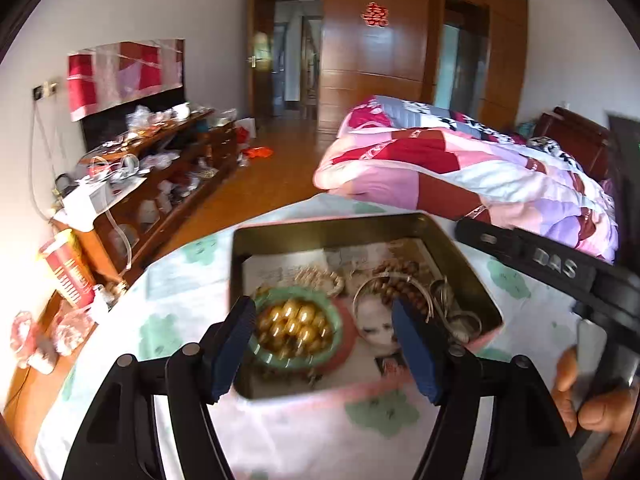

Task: Organize jewelry
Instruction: 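Lower the ring into the tin with the right tool while the left tool drops the jade bangle in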

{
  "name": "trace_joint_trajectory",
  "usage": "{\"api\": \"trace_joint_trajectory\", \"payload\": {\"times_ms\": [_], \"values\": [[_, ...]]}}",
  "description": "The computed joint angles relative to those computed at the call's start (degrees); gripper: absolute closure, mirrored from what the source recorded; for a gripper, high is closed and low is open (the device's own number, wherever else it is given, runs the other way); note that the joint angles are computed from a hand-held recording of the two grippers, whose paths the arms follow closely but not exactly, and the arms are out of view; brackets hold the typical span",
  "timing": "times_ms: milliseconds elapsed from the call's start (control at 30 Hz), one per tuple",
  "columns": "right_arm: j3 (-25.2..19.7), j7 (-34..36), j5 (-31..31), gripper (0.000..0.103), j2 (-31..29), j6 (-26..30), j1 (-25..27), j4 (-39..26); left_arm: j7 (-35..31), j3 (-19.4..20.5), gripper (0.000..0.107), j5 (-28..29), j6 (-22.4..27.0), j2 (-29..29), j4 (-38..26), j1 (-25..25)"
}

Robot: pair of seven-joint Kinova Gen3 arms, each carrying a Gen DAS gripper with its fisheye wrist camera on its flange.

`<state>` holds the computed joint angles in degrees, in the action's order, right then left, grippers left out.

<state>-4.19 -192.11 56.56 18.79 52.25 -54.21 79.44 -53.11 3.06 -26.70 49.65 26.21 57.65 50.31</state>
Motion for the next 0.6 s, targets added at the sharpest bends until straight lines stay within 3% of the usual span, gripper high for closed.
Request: {"api": "trace_joint_trajectory", "payload": {"times_ms": [133,233,300,367,533,600], "values": [[4.7,-4.8,0.1,0.059,0.3,9.3,-9.4,0.2,3.3,2.2,0.037,-0.3,0.4,-3.6,5.3,-0.8],[0.6,-5.9,-0.6,0.059,1.5,12.9,-8.9,-0.1,10.2,6.9,0.037,-6.1,0.9,-6.5,10.4,-2.4],[-2.2,-7.0,0.1,0.051,1.0,12.0,-7.8,0.9,14.8,9.3,0.037,-9.2,1.6,-8.5,13.7,-3.1],[-3.6,-4.7,0.3,0.051,1.7,13.7,-7.7,-0.4,19.5,7.4,0.037,-11.7,2.0,-9.0,15.2,-1.0],[-2.7,-1.0,0.7,0.051,3.4,16.5,-10.5,-3.1,31.1,-4.7,0.037,-15.2,2.2,-14.7,24.1,10.1],[-2.3,0.9,1.2,0.051,4.6,18.2,-11.7,-4.7,35.0,-4.7,0.037,-17.7,4.4,-16.1,26.5,11.0]]}}
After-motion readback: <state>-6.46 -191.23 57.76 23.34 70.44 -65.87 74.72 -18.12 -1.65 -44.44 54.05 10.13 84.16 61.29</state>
